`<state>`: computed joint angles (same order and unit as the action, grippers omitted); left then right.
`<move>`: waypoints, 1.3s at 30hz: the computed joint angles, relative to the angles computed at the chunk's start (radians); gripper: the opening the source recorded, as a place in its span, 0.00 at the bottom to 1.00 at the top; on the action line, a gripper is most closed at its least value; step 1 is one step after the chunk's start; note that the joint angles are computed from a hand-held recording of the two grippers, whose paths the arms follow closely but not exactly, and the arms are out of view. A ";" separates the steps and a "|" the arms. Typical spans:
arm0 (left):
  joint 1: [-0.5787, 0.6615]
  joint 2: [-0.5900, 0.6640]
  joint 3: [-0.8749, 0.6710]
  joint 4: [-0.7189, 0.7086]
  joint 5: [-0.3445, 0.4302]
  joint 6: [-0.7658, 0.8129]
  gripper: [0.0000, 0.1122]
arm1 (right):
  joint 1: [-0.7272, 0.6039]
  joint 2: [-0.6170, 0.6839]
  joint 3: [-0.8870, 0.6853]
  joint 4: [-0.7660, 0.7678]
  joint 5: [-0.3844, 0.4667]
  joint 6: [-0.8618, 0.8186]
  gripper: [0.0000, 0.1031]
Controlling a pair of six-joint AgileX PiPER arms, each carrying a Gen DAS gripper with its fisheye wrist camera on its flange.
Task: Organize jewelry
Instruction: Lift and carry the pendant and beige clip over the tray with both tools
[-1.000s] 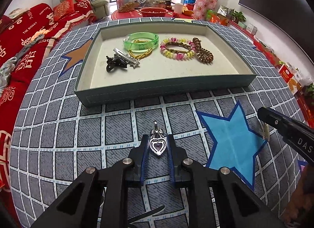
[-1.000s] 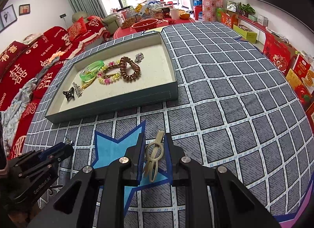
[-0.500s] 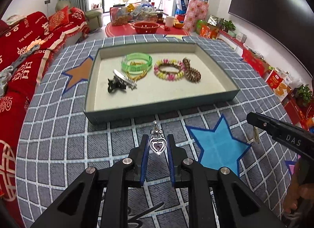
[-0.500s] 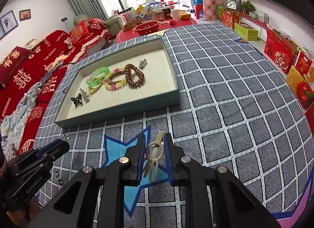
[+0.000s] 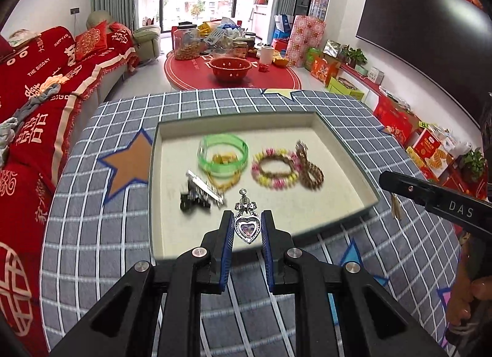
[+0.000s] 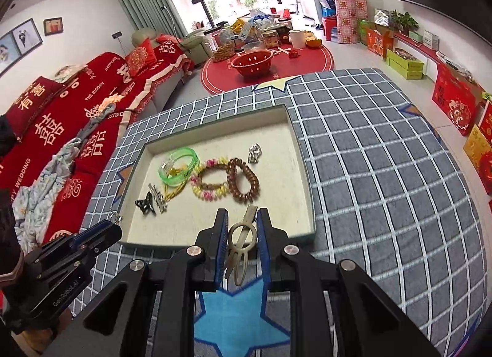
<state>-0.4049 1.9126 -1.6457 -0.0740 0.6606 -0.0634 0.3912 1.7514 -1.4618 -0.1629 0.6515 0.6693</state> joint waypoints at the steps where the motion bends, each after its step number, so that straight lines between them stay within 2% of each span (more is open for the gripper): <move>1: 0.000 0.018 -0.026 0.004 0.007 -0.001 0.27 | -0.009 0.023 -0.032 0.016 0.011 -0.022 0.20; 9: -0.018 0.223 -0.317 0.050 0.131 -0.031 0.27 | -0.053 0.200 -0.273 0.069 0.117 -0.129 0.20; 18: -0.038 0.375 -0.513 0.090 0.224 -0.055 0.27 | -0.075 0.300 -0.346 0.083 0.151 -0.159 0.20; 28: -0.054 0.459 -0.598 0.129 0.276 -0.065 0.27 | -0.093 0.347 -0.329 0.112 0.132 -0.170 0.20; 34: -0.066 0.453 -0.564 0.174 0.249 -0.090 0.28 | -0.079 0.362 -0.340 0.073 0.144 -0.149 0.20; 39: -0.076 0.458 -0.574 0.199 0.259 -0.103 0.28 | -0.063 0.367 -0.347 0.030 0.159 -0.135 0.22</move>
<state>-0.4808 2.3704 -2.2200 0.1253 0.9200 -0.1665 0.3284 2.1181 -1.8086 -0.1334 0.8109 0.5347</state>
